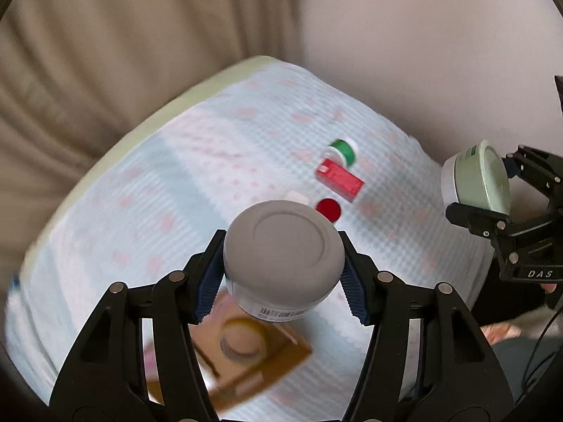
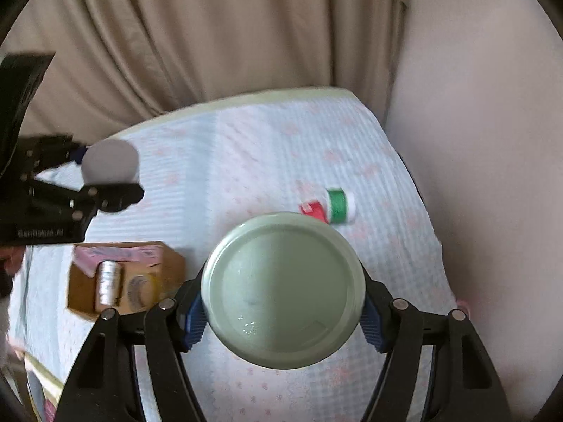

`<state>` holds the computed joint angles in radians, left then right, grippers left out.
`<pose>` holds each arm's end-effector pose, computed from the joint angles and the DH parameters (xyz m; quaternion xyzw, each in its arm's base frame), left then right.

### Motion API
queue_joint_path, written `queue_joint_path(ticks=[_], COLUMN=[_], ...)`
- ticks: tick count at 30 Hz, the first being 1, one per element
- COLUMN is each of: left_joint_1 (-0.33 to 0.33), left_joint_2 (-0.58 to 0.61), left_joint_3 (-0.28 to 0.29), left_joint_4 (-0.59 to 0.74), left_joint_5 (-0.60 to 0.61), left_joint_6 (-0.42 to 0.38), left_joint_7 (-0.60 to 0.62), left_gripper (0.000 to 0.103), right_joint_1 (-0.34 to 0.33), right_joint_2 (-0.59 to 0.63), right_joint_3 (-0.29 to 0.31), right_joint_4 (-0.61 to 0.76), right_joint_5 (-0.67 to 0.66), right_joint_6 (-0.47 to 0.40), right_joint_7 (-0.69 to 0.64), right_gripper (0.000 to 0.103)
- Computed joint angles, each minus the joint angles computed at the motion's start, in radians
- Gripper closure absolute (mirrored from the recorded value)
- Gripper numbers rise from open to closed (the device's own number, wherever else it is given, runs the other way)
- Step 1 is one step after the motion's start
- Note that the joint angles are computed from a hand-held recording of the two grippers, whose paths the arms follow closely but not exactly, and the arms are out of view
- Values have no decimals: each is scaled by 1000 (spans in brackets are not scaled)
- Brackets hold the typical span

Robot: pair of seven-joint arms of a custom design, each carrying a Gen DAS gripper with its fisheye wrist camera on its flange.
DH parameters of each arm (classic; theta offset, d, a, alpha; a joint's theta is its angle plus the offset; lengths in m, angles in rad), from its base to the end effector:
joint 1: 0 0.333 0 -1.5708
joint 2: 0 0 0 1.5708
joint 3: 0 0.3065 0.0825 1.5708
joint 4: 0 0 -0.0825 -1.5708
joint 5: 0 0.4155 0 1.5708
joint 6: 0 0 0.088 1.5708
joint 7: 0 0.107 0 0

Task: Organize rigid objects
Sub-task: 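Carry the jar and green lid with both tools over the box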

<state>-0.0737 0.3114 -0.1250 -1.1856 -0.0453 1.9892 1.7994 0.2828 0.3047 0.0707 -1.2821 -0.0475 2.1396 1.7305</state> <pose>0.6968 -0.1261 0.6612 -0.5338 0.8085 -0.1992 0.1476 0.6775 0.2386 0.6321 -0.7443 0.6093 -0.1490 0.2293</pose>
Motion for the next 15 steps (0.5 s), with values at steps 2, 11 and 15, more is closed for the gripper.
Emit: queue_joint_path(ticks=[2,11,15], left_joint_1=[19,131,179], left_joint_2=[-90,-431,-509], left_joint_3=[16,67,93], left_joint_4=[-114,-526,-626], left_joint_5=[-12,-14,-37], left_joint_6=[38,139,164], left_joint_7=[-56,-182,-174], left_gripper=[47,47,47], right_joint_1=[1,70,110], right_joint_2=[7,63,88], right_joint_3=[15,65,74], right_joint_4=[33,144,181], right_joint_5=[25,105,117], right_joint_6=[-10,-30,-39], right_joint_7=[-38,-130,-111], right_gripper=[37,37,37])
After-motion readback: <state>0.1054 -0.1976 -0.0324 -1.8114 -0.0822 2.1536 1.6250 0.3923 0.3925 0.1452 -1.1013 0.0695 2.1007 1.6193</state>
